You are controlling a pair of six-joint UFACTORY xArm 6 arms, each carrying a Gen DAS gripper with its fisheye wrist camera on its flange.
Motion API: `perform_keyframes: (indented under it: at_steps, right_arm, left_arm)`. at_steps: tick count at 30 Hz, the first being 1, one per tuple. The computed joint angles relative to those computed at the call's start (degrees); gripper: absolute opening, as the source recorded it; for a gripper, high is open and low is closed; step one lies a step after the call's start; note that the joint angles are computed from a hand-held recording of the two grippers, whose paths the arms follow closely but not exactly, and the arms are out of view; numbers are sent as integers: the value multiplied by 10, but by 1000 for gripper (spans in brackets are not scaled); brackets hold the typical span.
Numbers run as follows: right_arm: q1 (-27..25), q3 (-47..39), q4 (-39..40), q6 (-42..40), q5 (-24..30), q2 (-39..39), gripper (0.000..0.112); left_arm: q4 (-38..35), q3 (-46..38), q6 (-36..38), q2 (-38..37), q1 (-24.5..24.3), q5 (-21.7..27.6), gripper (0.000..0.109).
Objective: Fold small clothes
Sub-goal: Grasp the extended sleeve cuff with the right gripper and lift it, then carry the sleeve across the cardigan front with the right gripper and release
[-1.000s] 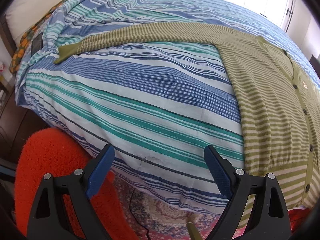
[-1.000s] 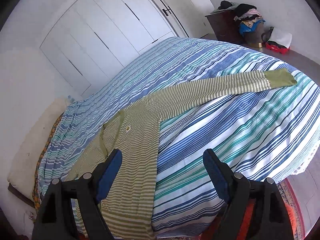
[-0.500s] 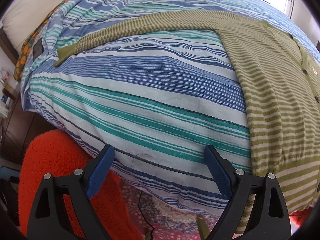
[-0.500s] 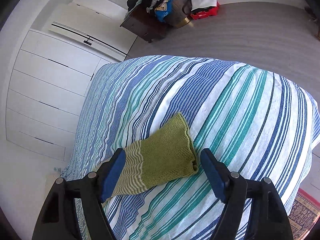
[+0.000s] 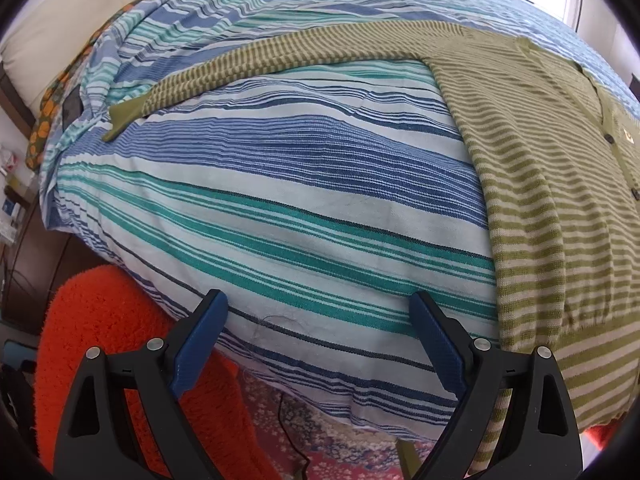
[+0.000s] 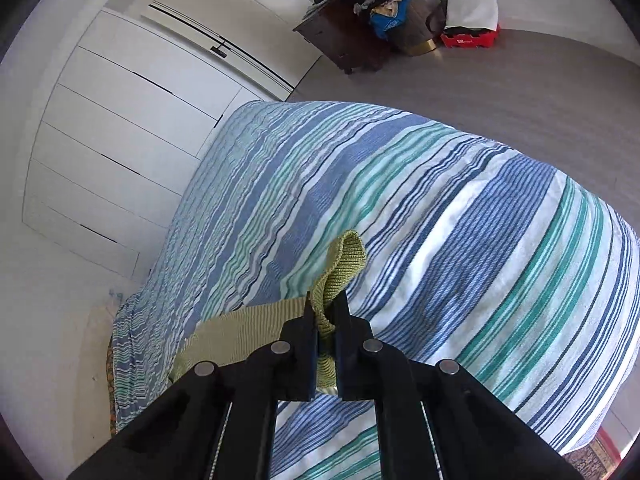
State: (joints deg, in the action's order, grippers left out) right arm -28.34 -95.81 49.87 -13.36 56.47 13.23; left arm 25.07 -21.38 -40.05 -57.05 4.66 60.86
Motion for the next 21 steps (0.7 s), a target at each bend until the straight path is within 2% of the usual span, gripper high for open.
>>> perform_keyframes:
  at_steps: [4,8,15,19,21]
  right_arm:
    - [81,-77,64,-16,25,-23,7]
    - [204,-171,74,3,22,-10,7]
    - [417,-320,-2,69,13,89,7]
    - [507,-335,-63,88,8,142,7]
    - [533,-355,-38,74,41,185,8]
  left_arm:
    - [-13,7,16,-12,3,-23,93]
    - [-32,19,47,-46,10,-42,93]
    - [-79,39,118,-104,49,-58,93]
    - [-115,45,161,-119,97,-63,93]
    - [-139,45,179,-116,125,-63,93]
